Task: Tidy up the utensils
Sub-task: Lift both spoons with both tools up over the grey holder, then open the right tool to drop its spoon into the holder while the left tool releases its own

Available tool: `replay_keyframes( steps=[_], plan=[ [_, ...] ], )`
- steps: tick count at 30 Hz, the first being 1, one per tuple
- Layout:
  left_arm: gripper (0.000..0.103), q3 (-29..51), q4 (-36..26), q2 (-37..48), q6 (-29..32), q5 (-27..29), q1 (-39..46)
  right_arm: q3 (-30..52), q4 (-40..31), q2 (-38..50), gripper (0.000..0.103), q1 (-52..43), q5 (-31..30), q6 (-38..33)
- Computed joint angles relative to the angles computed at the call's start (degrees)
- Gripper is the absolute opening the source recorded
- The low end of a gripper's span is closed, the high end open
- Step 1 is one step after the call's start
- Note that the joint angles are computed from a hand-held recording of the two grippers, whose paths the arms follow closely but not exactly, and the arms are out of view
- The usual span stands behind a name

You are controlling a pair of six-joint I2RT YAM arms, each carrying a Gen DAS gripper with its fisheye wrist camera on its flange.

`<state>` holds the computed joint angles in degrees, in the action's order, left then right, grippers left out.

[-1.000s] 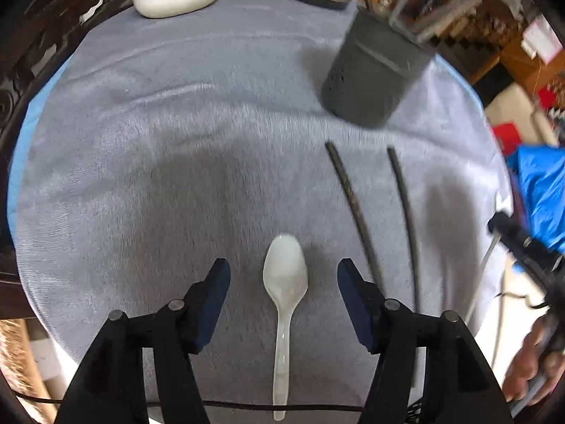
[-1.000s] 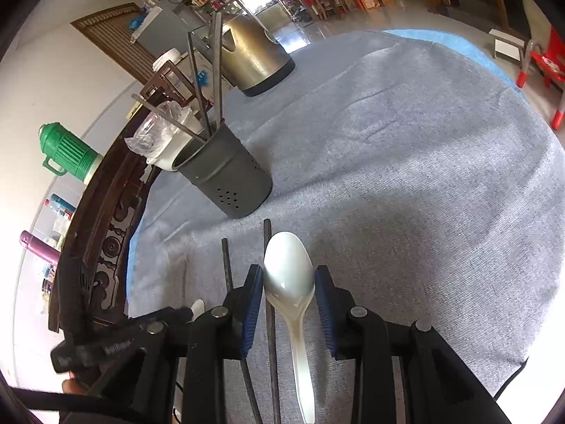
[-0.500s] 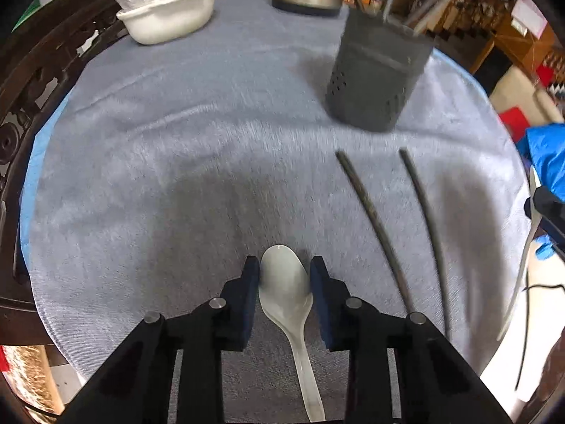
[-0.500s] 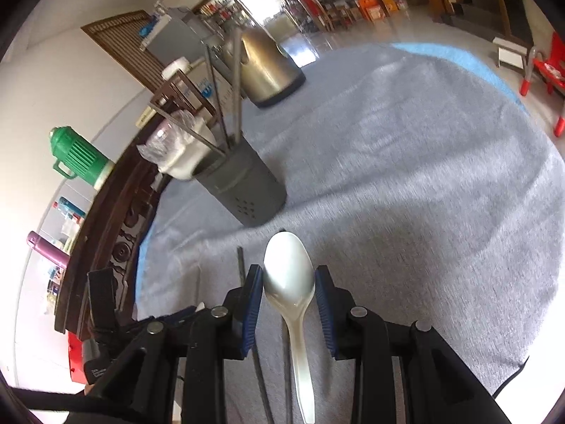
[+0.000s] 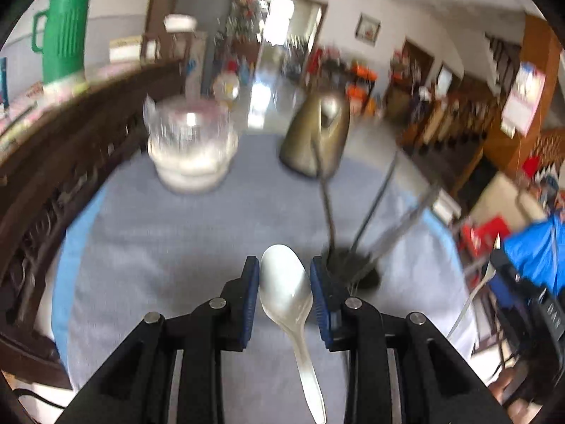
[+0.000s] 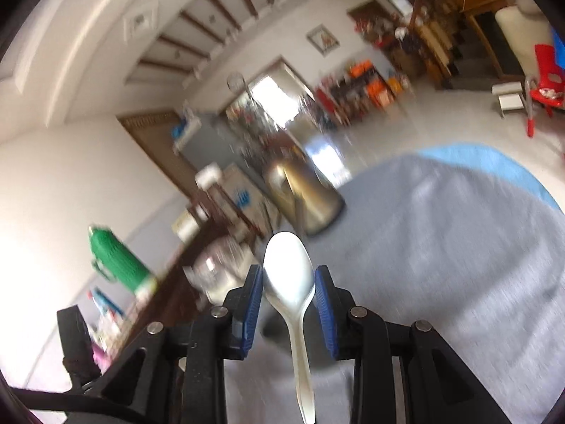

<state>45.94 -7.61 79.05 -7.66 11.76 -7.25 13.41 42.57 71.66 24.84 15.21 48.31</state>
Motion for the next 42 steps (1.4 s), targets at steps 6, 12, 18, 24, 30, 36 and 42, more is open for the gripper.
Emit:
replay_keyframes(
  steps=[6,12,18,24,30,36,42],
  plan=[
    [0.031,3.9,10.5,3.6,-9.3,-6.3,-3.7,5.1,12.6,9.4,0.033,0.5,8.3,-0.6],
    [0.031,5.6,22.7,12.6,-12.0,-12.6,-7.4,12.0,15.8,19.4,0.033,1.4,11.7,-0.5],
    [0.031,6.7,31.2,21.0,-12.7,-14.8,-8.3,18.4,16.5,28.0,0.033,2.3,12.9,-3.6],
    [0.031,5.5,34.2,24.6,-11.6,-13.1,-7.2,18.6,17.1,32.5,0.033,3.2,12.3,-5.7],
    [0.032,3.9,31.9,23.2,-8.1,-10.6,-6.8,17.4,15.6,32.6,0.034,4.7,10.7,-6.3],
    [0.032,0.7,27.2,17.5,-4.1,-7.3,-6.1,14.0,10.5,27.0,0.053,3.7,6.2,-2.6],
    [0.034,-7.4,23.2,3.8,-0.6,-5.6,-4.2,4.7,6.9,11.3,0.07,4.5,7.2,-1.0]
  ],
)
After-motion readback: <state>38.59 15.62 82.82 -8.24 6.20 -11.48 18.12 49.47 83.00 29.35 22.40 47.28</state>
